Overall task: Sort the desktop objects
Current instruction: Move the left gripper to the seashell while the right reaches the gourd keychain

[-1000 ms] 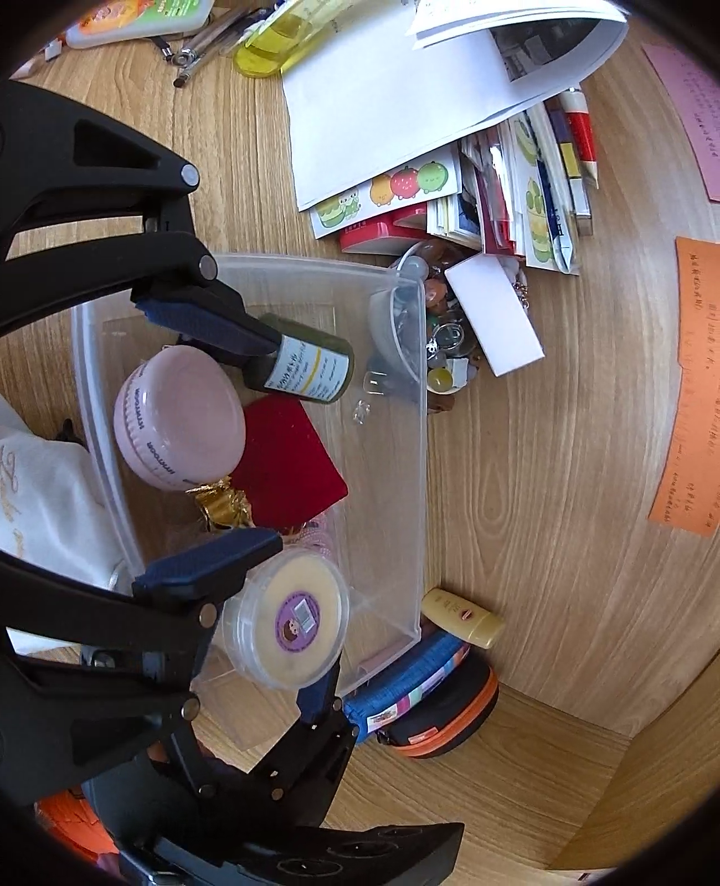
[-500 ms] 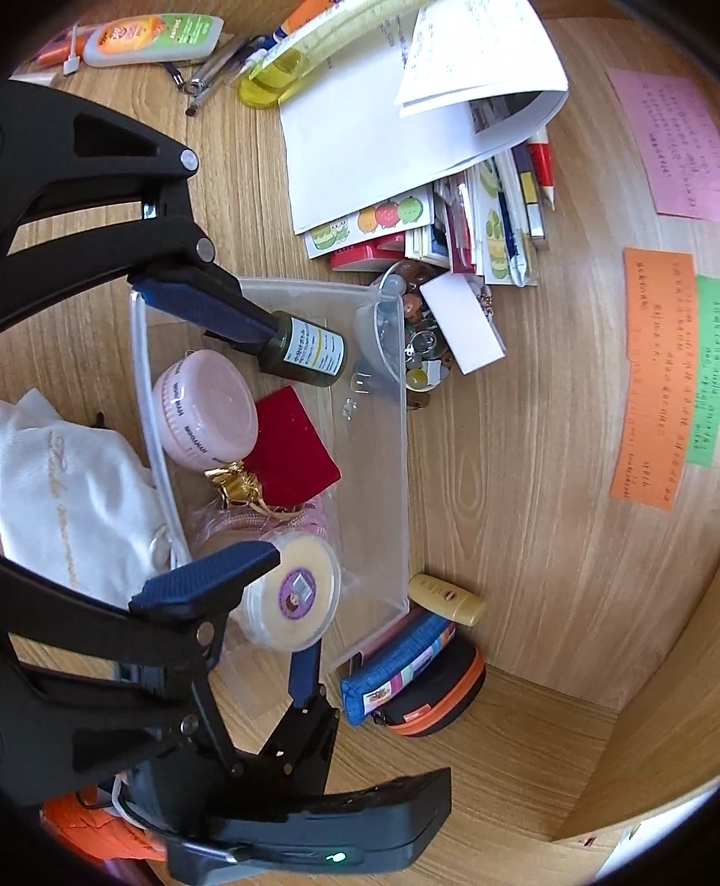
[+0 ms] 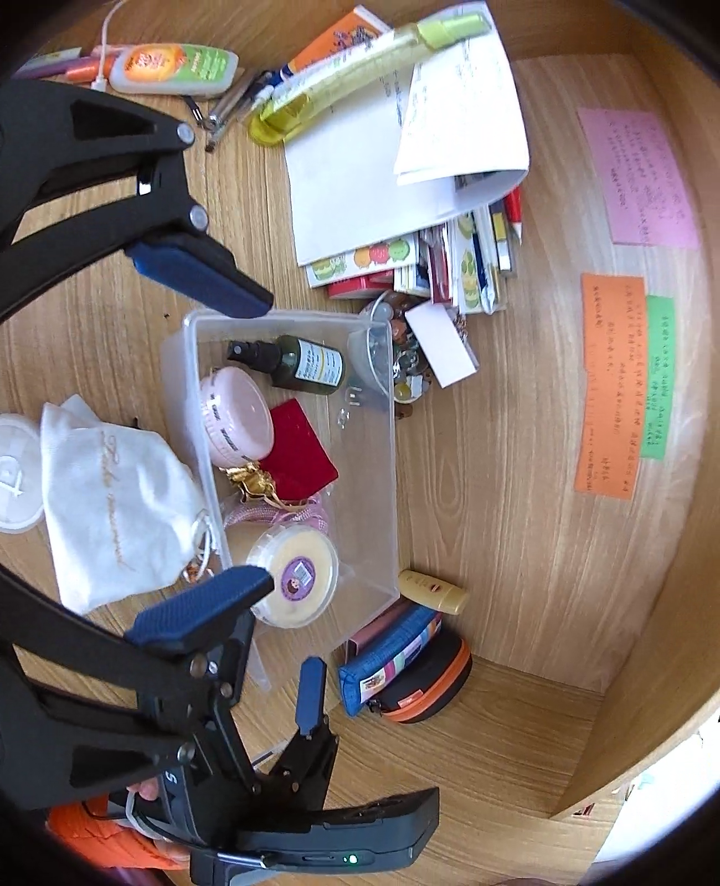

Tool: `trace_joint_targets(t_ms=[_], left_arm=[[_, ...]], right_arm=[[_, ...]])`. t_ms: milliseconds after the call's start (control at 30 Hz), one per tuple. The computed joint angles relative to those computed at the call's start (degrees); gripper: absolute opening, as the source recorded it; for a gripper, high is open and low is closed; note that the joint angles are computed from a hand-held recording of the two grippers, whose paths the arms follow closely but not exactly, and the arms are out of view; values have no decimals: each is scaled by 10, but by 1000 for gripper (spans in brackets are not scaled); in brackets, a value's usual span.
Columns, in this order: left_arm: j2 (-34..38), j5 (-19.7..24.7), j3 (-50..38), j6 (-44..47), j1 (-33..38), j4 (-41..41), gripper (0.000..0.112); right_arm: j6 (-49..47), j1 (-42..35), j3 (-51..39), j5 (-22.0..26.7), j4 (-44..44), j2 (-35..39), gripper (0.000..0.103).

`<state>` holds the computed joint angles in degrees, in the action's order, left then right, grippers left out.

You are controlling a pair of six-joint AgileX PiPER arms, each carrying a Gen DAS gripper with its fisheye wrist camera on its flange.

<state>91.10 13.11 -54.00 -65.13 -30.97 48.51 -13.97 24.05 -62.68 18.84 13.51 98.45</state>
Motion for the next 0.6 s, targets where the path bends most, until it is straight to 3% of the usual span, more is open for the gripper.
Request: trace_joint_targets(t_ms=[167,300,467,600], left_arm=[[-31,23,37,-89,-17,79,95],[-61,25,81,-166,-17,138,96],[-85,42,130,-239,-16,191,96],[-99,44,174,-282,-4,216,96]], right_arm=[[42,1,45,-31,-33,-37,84],[149,13,84,-58,-139,-70,85],[107,5,142,-96,-86,-116,91],[213,7,184,-125,-176,-142,99]])
